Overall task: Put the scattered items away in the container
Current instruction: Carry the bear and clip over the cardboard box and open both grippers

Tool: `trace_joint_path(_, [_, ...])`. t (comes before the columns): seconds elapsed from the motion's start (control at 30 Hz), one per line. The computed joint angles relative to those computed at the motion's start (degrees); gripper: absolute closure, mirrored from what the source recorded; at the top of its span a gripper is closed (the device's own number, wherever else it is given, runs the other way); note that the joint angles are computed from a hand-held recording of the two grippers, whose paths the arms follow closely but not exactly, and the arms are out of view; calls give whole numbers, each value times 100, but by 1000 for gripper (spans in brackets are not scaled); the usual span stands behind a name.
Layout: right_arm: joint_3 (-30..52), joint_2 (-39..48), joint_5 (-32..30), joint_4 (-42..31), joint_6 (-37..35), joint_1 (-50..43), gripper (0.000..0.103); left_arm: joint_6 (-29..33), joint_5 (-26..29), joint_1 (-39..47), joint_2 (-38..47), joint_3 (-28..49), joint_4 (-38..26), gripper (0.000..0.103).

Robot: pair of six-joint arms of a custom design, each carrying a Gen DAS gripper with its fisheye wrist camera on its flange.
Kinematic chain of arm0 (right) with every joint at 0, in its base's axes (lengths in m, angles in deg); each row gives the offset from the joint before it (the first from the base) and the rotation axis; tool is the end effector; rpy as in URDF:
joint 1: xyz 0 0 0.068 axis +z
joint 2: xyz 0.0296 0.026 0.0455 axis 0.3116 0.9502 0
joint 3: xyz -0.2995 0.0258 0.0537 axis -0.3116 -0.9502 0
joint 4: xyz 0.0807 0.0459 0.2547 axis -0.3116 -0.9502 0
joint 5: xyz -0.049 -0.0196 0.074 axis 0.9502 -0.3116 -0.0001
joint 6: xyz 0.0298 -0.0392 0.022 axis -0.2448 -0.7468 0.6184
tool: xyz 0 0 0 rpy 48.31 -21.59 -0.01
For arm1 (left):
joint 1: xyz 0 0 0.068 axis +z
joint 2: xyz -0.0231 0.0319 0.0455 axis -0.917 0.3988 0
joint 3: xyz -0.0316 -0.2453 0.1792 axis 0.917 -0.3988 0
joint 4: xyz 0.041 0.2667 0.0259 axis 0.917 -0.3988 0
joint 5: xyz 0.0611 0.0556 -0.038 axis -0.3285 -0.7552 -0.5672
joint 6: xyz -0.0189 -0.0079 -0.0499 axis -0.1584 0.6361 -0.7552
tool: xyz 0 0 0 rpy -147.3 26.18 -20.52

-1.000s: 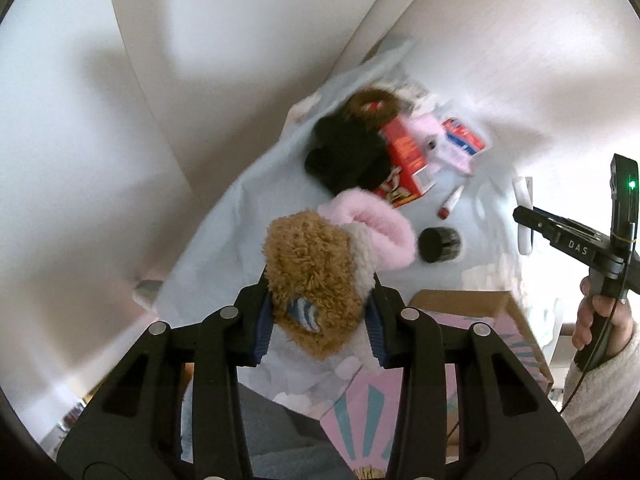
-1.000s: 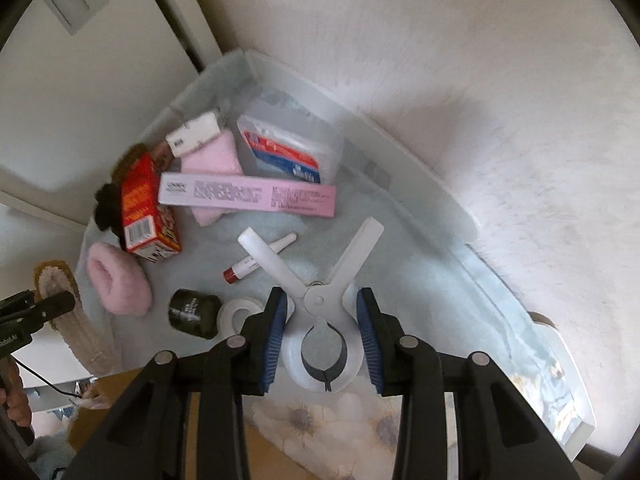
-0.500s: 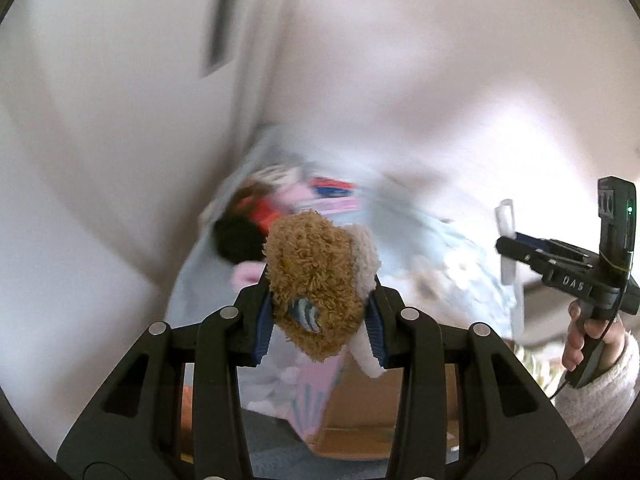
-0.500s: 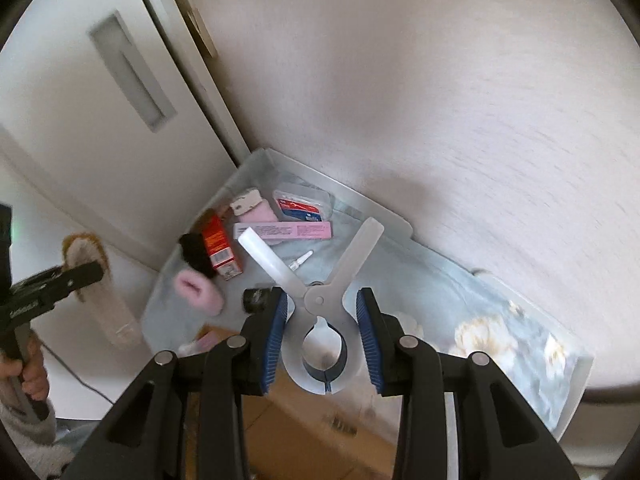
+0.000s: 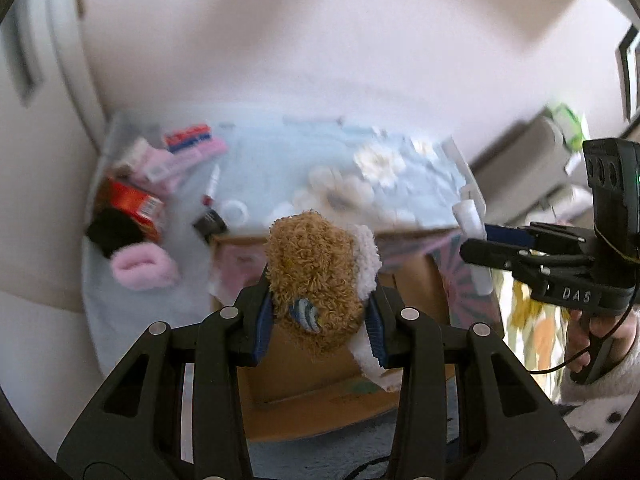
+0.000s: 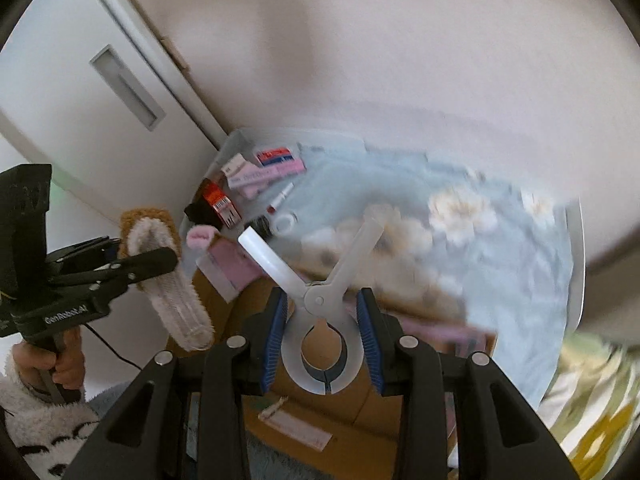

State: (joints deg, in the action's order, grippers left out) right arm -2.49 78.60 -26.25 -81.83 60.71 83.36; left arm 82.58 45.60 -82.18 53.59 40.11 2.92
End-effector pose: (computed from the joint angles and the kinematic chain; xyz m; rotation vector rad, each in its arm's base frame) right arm 0.1428 0.2724 0.2873 0.6220 2.5585 0.2498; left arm 0.3108 -0.1013 0.2776 0.5916 2.6419 -0.5801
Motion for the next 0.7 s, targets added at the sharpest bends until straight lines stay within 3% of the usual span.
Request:
trace_joint_path(0.2, [-540, 247, -327, 301, 935, 359, 70, 204, -499, -487, 550, -402, 387, 68])
trace_joint_path(0.37, [-1097, 462, -677, 1057, 1198, 391, 70, 428, -696, -685, 931, -496, 352, 68])
trace_joint_path(0.63, [-1443, 614, -1035, 1581, 1392, 376, 70, 528, -869, -814, 940, -500, 174, 67])
trace_joint_path(0.7, [-1447, 621, -1071, 1572, 1441, 374, 70, 496, -899, -843, 936, -487, 166, 59])
